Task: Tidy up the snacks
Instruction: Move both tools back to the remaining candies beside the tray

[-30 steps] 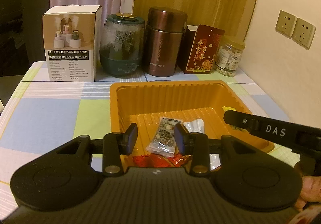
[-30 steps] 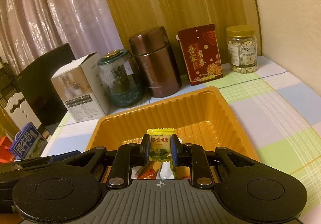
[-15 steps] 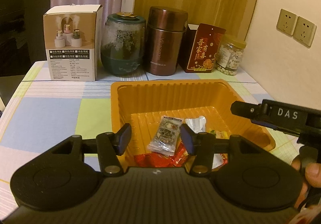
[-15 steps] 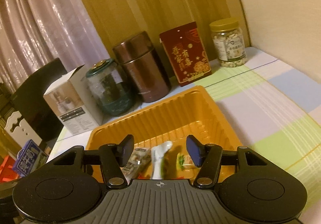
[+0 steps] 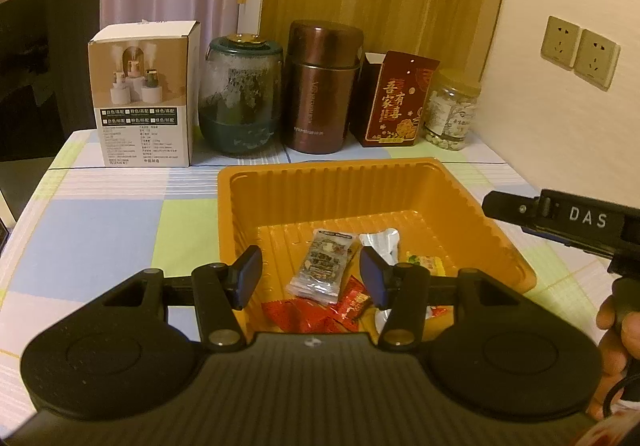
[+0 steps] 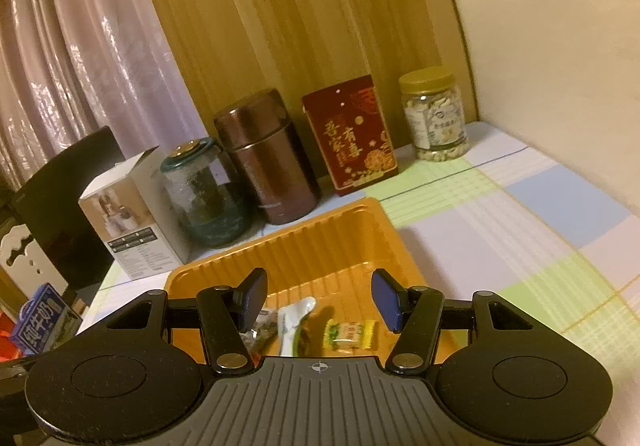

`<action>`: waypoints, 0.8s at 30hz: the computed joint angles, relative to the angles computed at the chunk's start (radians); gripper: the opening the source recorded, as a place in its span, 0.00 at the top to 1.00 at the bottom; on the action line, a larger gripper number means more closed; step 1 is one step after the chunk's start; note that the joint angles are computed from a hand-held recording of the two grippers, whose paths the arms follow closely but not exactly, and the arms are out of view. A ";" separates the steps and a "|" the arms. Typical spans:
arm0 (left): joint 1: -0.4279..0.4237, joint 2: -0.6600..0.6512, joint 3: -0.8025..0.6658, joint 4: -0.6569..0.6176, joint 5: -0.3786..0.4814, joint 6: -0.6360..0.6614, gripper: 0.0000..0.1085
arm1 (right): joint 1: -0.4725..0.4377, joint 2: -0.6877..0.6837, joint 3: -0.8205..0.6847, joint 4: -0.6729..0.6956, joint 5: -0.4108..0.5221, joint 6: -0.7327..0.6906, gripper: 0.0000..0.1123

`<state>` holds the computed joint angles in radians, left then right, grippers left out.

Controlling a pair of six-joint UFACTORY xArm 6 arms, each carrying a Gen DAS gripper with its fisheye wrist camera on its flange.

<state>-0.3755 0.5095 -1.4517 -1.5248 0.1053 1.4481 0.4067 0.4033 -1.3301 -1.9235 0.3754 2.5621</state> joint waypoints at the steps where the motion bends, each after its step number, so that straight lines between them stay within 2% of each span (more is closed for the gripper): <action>1: -0.002 -0.010 0.010 -0.019 -0.002 0.019 0.54 | 0.003 -0.011 0.014 0.003 0.006 -0.005 0.48; 12: -0.002 -0.156 0.157 -0.233 0.017 0.213 0.54 | 0.055 -0.181 0.233 0.061 0.078 -0.057 0.48; 24: -0.024 -0.383 0.404 -0.420 0.047 0.384 0.54 | 0.140 -0.391 0.468 0.143 0.173 -0.079 0.48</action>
